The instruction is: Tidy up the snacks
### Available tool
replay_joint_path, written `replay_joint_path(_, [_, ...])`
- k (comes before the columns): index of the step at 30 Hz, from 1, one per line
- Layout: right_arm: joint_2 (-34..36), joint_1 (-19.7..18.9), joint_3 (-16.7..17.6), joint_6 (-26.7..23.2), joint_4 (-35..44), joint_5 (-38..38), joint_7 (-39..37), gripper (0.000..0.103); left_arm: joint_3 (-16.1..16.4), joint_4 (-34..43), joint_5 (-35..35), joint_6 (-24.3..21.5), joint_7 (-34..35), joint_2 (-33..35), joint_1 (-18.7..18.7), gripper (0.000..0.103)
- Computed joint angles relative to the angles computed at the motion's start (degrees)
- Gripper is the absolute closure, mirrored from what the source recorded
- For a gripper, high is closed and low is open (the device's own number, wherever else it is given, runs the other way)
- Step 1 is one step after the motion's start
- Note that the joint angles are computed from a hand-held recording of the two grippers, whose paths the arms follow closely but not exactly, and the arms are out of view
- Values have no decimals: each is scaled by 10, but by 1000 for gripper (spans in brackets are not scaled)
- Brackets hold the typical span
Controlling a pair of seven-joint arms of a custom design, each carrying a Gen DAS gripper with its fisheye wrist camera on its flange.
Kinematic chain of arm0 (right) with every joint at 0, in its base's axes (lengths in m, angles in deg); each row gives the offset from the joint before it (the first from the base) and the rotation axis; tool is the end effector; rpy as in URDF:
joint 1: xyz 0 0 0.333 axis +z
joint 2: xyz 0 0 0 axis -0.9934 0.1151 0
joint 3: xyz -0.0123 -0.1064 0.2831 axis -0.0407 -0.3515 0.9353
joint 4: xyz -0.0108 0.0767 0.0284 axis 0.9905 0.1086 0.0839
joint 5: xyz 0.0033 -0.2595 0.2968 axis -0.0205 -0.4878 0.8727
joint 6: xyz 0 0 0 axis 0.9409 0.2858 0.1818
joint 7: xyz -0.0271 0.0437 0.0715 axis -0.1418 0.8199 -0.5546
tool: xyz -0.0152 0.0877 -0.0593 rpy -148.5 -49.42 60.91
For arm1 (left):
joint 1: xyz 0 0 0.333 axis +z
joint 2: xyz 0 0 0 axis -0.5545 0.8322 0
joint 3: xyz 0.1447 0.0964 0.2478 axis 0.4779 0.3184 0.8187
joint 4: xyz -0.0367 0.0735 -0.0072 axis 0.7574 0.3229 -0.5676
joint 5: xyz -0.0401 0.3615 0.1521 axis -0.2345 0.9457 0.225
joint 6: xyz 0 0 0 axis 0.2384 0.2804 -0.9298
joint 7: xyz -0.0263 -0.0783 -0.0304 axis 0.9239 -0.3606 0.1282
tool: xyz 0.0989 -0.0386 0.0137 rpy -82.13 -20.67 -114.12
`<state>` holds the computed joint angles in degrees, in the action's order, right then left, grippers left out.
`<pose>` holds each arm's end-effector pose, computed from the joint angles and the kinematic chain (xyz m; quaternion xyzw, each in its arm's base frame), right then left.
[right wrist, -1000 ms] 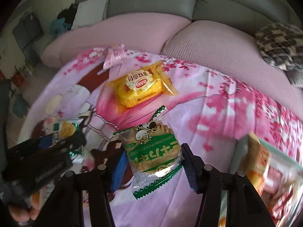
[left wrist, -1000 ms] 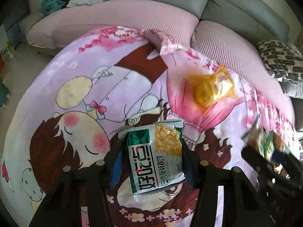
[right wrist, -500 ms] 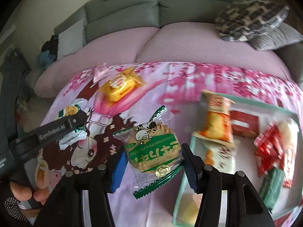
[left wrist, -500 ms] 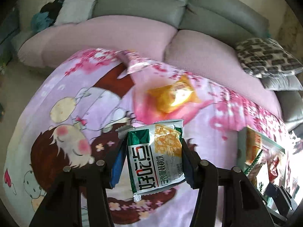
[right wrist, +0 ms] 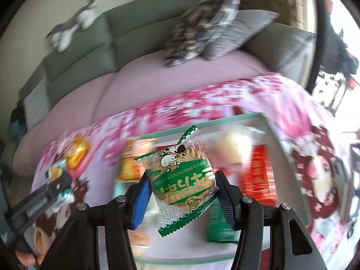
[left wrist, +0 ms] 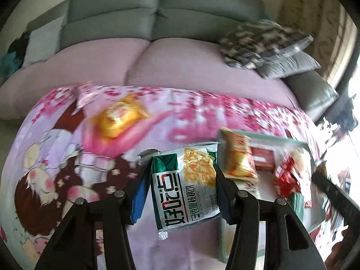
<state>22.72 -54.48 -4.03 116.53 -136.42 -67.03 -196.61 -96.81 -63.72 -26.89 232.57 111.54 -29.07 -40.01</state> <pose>0.4265 0.3508 0.3661 -0.4759 0.8142 -0.2139 0.2547 0.5221 -0.2222 0.3639 -0.6014 0.7332 -0.2793 0.1507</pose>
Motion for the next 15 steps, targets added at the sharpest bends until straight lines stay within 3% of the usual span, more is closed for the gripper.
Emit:
replay_joint_path(8, [-60,-24,0,-6,-84,20,52,45,-36,11,11,-2,33,22,-24,48])
replay_joint_path(15, [-59,-41,-2,13,-107,38,61,45,-34,31,50,-20,14,45,-50,48])
